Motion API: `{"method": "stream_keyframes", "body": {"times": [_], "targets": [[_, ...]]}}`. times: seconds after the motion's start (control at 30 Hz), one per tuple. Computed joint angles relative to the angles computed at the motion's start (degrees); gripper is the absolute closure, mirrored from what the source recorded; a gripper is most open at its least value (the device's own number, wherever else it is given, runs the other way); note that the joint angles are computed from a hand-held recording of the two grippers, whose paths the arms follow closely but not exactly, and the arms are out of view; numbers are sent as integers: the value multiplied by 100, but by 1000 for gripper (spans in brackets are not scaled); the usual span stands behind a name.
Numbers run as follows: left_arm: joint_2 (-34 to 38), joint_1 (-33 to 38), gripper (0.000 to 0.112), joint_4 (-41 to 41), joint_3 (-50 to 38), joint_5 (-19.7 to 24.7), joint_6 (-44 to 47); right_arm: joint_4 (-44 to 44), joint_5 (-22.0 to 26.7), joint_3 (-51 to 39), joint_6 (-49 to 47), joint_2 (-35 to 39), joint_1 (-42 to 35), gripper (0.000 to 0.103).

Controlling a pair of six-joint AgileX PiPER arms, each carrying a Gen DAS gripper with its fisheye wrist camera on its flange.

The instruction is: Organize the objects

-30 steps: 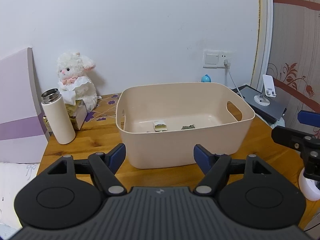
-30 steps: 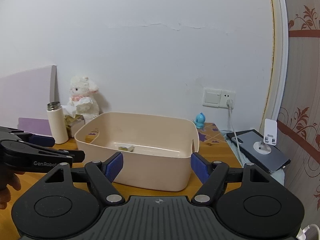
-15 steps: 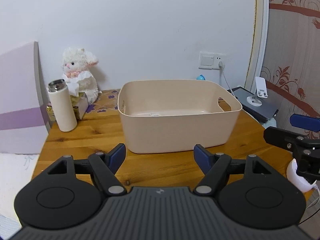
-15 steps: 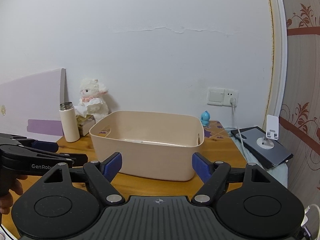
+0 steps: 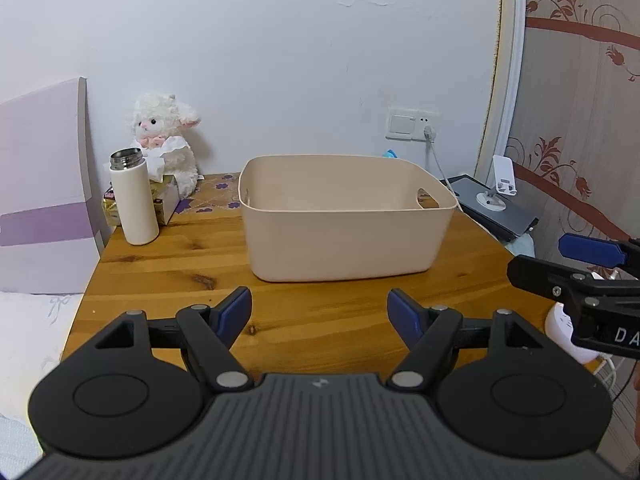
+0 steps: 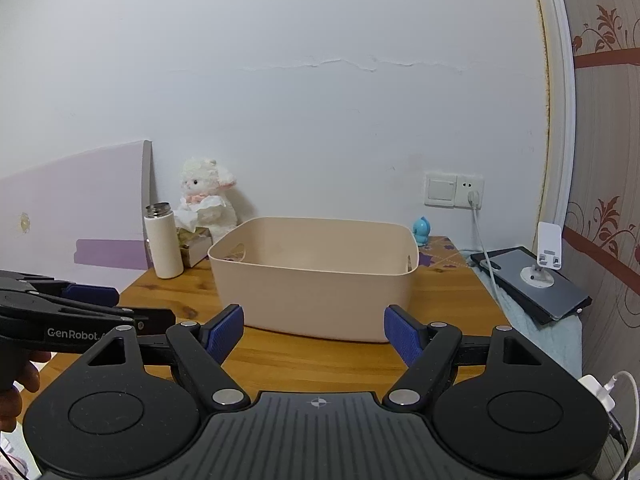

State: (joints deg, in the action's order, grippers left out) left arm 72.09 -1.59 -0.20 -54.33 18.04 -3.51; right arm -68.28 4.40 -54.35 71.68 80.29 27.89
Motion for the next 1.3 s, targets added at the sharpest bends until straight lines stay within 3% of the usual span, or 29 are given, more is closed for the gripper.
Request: {"method": "stream_keyframes", "body": {"times": [0.27, 0.5, 0.83, 0.97, 1.3], "targets": [[-469, -88, 36, -142, 260, 159, 93, -149, 179, 185, 114, -278, 170, 24], [-855, -92, 36, -339, 449, 309, 276, 459, 207, 373, -457, -475, 166, 24], [-1199, -342, 36, 249, 542, 611, -149, 2684, 248, 546, -2713, -738, 32, 24], [-1249, -266, 36, 86, 554, 717, 1, 3049, 341, 560, -3129, -778, 34, 24], [-1391, 14, 35, -434, 503, 995, 456, 2886, 491, 591, -3010, -879, 89, 24]]}}
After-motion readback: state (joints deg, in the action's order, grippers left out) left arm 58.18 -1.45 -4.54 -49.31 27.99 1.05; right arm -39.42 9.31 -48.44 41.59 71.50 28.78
